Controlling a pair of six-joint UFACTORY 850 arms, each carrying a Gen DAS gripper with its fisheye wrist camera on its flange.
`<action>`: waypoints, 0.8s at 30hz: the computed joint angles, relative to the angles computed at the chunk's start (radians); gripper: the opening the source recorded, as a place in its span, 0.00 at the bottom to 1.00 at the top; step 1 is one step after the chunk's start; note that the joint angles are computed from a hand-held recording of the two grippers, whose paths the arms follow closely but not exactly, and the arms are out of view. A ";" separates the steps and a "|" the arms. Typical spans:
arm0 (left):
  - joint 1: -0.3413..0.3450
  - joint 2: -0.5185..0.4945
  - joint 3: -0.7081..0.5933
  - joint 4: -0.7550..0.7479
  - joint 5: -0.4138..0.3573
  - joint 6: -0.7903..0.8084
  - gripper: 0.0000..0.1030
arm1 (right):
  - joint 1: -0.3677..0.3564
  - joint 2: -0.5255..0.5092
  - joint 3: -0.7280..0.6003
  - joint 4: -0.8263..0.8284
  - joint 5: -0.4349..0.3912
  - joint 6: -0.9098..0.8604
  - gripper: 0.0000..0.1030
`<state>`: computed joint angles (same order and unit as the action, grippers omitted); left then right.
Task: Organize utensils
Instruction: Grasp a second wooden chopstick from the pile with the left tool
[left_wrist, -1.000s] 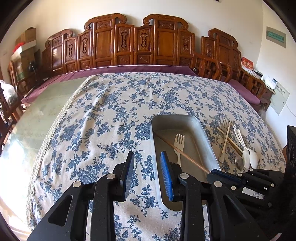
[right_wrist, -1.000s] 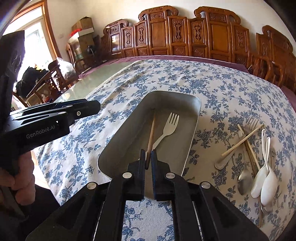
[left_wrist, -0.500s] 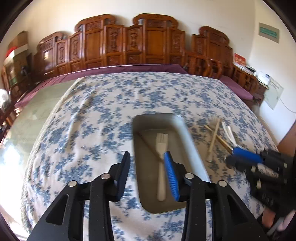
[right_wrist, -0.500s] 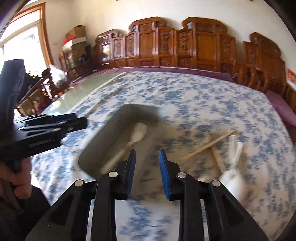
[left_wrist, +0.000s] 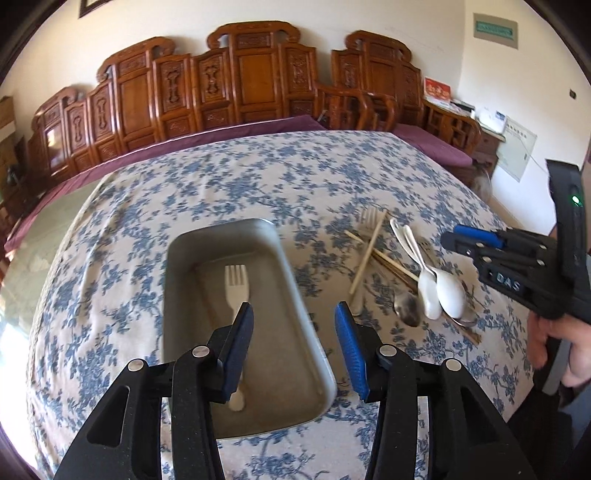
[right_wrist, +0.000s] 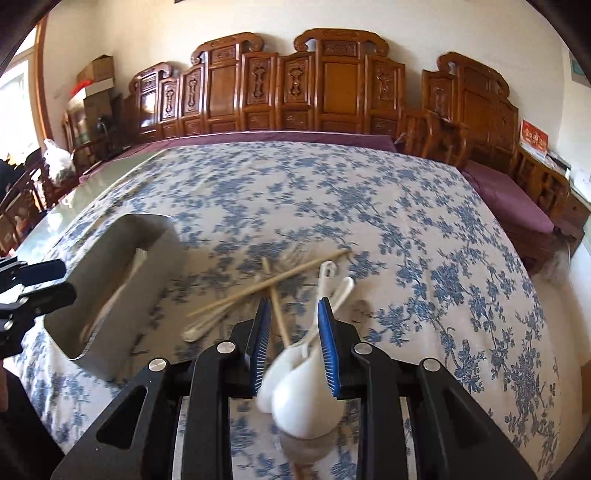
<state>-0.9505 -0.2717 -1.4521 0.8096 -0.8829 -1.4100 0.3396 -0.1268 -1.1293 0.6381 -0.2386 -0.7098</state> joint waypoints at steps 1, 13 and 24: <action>-0.001 -0.008 -0.009 -0.002 -0.001 0.008 0.42 | -0.006 -0.003 0.002 0.019 0.000 -0.018 0.27; 0.026 -0.182 -0.226 -0.124 -0.007 0.246 0.42 | -0.077 -0.051 -0.016 0.147 -0.074 -0.085 0.27; 0.105 -0.381 -0.455 -0.330 -0.063 0.551 0.29 | -0.101 -0.055 -0.017 0.193 -0.094 -0.120 0.28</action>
